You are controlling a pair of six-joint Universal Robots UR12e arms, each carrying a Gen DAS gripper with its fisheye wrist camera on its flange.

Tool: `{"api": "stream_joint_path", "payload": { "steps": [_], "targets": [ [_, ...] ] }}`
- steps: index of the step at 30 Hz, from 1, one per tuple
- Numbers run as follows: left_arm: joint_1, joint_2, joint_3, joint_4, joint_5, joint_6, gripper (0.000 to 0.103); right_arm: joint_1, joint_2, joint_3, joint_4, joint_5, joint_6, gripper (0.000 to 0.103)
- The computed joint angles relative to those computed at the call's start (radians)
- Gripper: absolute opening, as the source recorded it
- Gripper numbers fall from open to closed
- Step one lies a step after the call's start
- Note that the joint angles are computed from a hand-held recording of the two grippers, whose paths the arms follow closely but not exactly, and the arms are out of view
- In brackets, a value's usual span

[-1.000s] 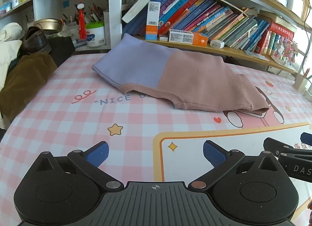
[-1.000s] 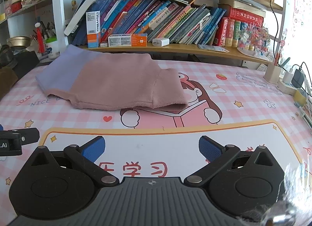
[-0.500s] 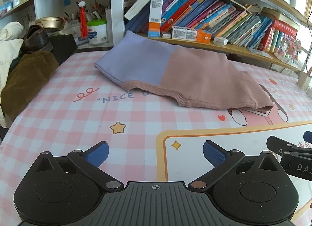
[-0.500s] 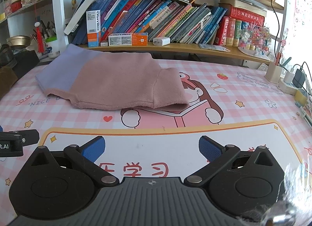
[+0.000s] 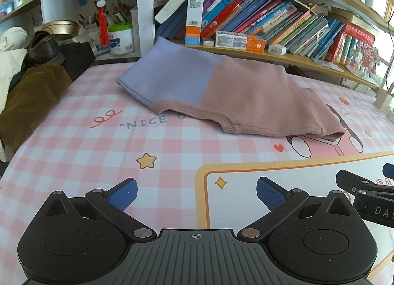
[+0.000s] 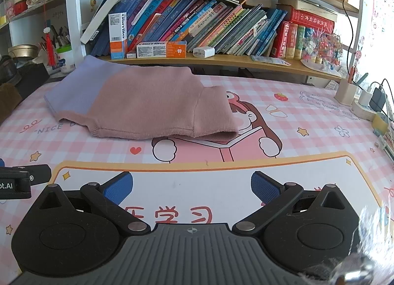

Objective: Fold clothes

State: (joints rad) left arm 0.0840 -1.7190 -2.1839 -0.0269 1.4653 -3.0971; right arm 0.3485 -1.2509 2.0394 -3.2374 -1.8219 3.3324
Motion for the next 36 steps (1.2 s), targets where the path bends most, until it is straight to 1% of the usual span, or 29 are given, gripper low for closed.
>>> {"api": "stream_joint_path", "payload": {
  "steps": [16,36],
  "targets": [
    [-0.007,-0.003,0.007,-0.013,0.018,-0.001,0.103,-0.001,-0.002,-0.001,0.009,0.002,0.001,0.103],
    [-0.007,-0.004,0.013,-0.03,0.018,0.009,0.103,-0.005,0.002,-0.009,0.023,0.011,0.001,0.103]
  ]
}}
